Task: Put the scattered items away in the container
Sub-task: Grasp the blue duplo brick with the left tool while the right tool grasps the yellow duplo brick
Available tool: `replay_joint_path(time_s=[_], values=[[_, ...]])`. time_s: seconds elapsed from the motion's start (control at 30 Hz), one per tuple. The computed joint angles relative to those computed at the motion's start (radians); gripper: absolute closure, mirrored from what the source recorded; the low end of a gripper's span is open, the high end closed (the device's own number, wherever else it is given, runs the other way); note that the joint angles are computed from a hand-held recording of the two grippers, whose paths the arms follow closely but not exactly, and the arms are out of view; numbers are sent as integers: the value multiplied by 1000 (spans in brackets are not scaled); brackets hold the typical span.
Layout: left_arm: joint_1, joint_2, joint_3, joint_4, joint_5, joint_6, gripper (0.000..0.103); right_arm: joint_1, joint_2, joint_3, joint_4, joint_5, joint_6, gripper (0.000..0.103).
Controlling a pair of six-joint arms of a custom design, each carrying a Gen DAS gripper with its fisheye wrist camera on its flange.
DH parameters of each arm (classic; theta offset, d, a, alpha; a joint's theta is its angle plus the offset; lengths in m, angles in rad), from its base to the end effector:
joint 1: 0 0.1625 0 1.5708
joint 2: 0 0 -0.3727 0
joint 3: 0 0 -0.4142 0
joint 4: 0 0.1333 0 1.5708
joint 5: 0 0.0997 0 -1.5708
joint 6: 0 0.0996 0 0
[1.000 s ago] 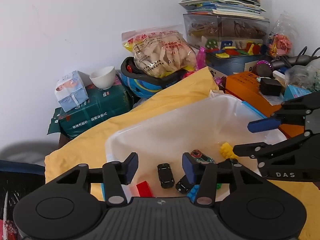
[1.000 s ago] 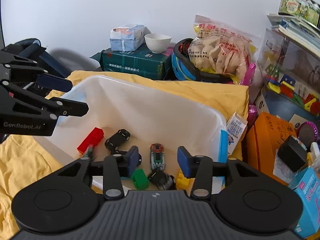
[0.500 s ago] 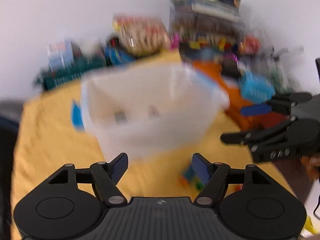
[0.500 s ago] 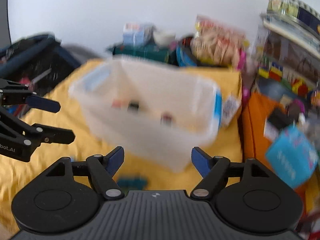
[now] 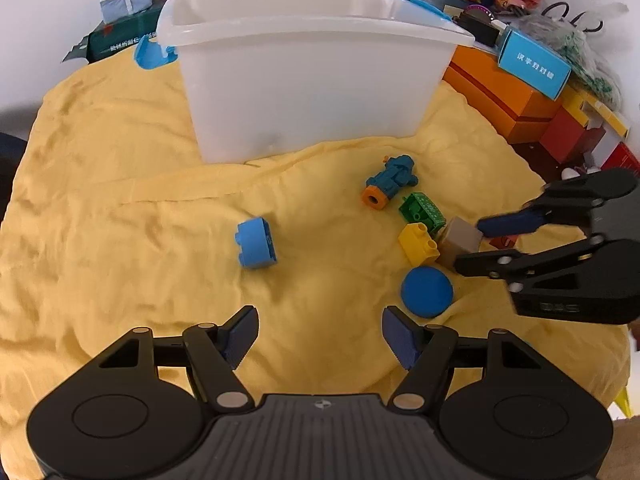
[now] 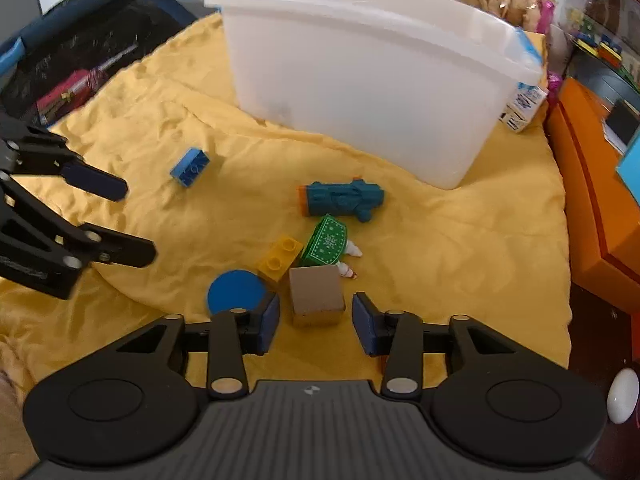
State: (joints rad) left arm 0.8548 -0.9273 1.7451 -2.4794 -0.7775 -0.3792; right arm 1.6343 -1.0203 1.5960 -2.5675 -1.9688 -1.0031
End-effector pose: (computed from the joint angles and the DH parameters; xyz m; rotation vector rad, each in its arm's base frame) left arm -0.2479 -0.5962 0.0979 0.3627 2.4098 -0.6258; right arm 0.1371 -0.6636 0.2116 1.2205 -2.2869 0.2570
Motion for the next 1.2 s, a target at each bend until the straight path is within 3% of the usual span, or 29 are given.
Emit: replay_joint_path(time_s=[0.23,0.4,0.5,0.63,0.73,0.87,0.97,1.03,1.2], values=[[-5,-13,19,-1,2,-22,31,0,-45,35,21,-23,-7,71],[-1,-11,16,-4,-6,-22,31,-16,-89,66,52,-40,51,71],[4,2,1,-7,10,-1,31,-18,-105,84,53,-49,45,69],[28,20,-34,-56,54,27,32,-20,-125,93,46,-13,49,64],[54,30,-69,-74,49,60,34,-15,-129,96,15,-2,44,63],[84,45,-106,-52,20,60,45,-16,-126,88,10,4,62,63],[111,66,-136,-35,-18,34,72,-15,-122,89,2,6,61,63],[119,84,-153,-23,-41,35,75,-13,-118,87,1,16,63,63],[76,117,-153,-19,-3,161,75,0,-95,70,-3,62,66,63]])
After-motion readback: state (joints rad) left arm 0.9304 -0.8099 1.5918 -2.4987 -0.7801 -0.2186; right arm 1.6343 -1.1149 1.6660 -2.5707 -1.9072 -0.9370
